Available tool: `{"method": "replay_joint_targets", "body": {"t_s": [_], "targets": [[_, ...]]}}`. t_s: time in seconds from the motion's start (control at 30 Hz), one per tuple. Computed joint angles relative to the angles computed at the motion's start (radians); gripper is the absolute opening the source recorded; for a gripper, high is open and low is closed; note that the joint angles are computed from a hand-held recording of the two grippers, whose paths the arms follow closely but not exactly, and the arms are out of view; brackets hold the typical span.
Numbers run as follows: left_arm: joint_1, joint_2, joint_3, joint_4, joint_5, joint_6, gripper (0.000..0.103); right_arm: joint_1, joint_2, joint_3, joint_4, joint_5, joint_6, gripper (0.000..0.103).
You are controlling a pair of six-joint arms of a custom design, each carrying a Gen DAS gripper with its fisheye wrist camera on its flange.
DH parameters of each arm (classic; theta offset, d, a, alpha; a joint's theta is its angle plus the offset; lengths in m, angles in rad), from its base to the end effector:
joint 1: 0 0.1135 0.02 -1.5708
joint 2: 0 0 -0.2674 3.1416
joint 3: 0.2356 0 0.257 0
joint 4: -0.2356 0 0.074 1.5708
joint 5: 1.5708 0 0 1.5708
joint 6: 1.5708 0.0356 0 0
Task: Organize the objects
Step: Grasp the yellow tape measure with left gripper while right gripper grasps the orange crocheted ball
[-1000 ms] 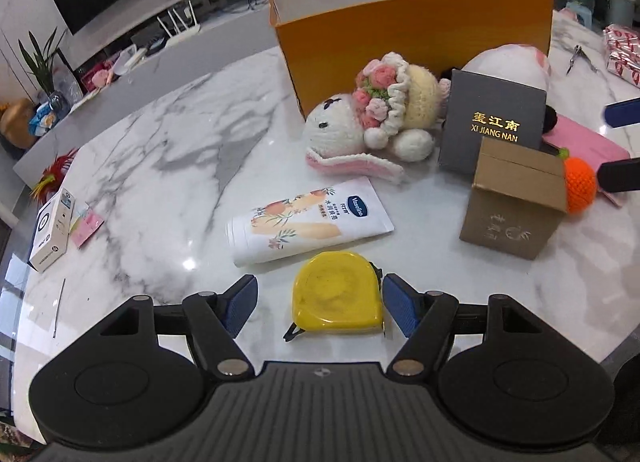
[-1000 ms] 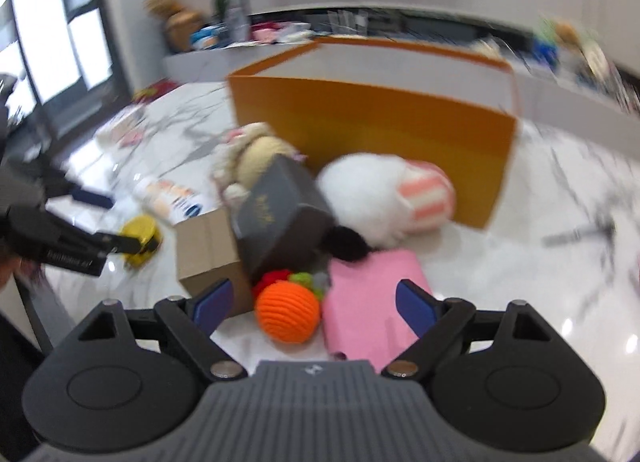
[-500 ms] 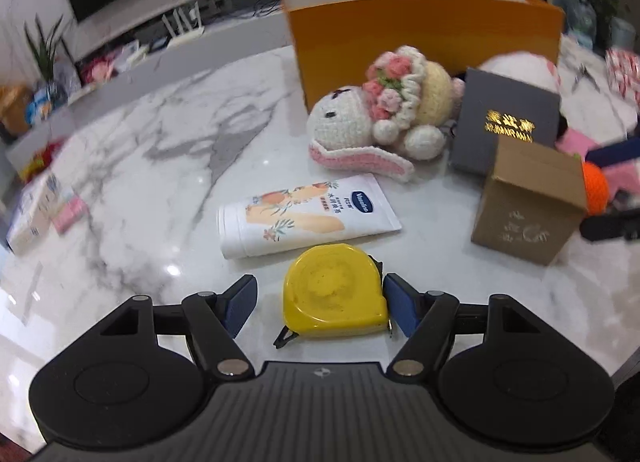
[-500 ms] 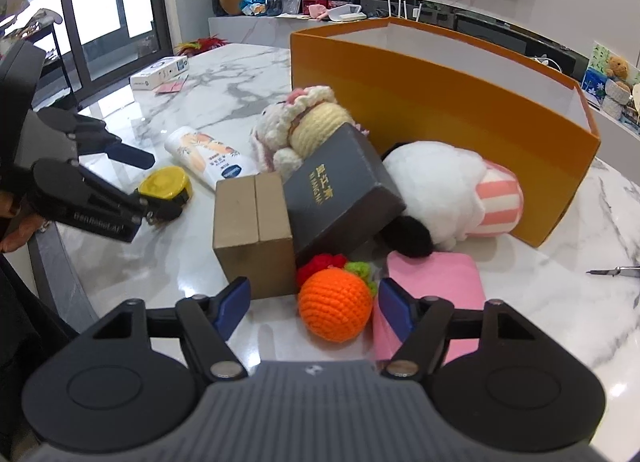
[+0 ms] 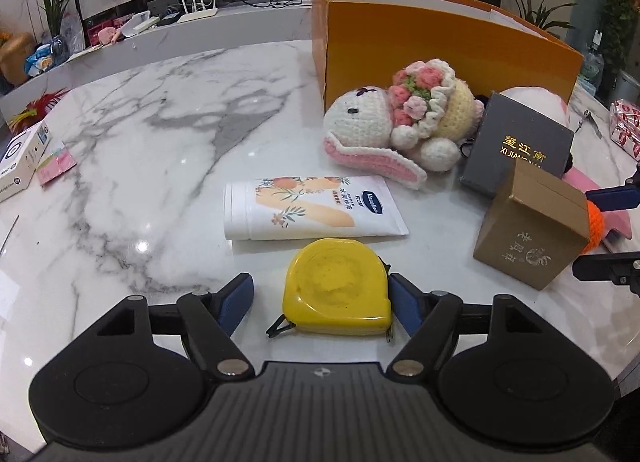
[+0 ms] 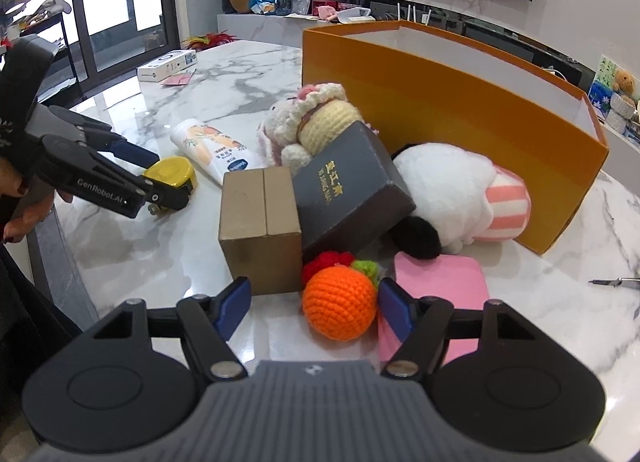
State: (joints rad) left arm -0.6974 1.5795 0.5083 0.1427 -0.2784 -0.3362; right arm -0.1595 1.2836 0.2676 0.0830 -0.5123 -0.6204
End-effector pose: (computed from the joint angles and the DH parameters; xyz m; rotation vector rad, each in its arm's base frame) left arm 0.2052 -0.1592 0.1036 0.3277 2.4303 -0.1043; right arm 0.1898 -0.0129 0.1048 -0.7360 2.2458 0.2748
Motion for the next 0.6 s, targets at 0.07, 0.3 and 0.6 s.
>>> {"method": "replay_joint_targets", "body": {"t_s": [0.07,0.3,0.6], "targets": [[-0.003,-0.001,-0.006,0.012,0.000,-0.004,0.084,0.001,0.002,-0.002,0.008,0.003,-0.001,0.069],[-0.018,-0.003,-0.017,0.047,0.007,0.020,0.062,-0.007,0.007,-0.010,0.026,-0.003,-0.016,0.065],[-0.015,0.000,-0.017,0.050,0.010,0.024,0.062,0.004,0.050,0.000,0.018,0.011,-0.037,0.056]]}}
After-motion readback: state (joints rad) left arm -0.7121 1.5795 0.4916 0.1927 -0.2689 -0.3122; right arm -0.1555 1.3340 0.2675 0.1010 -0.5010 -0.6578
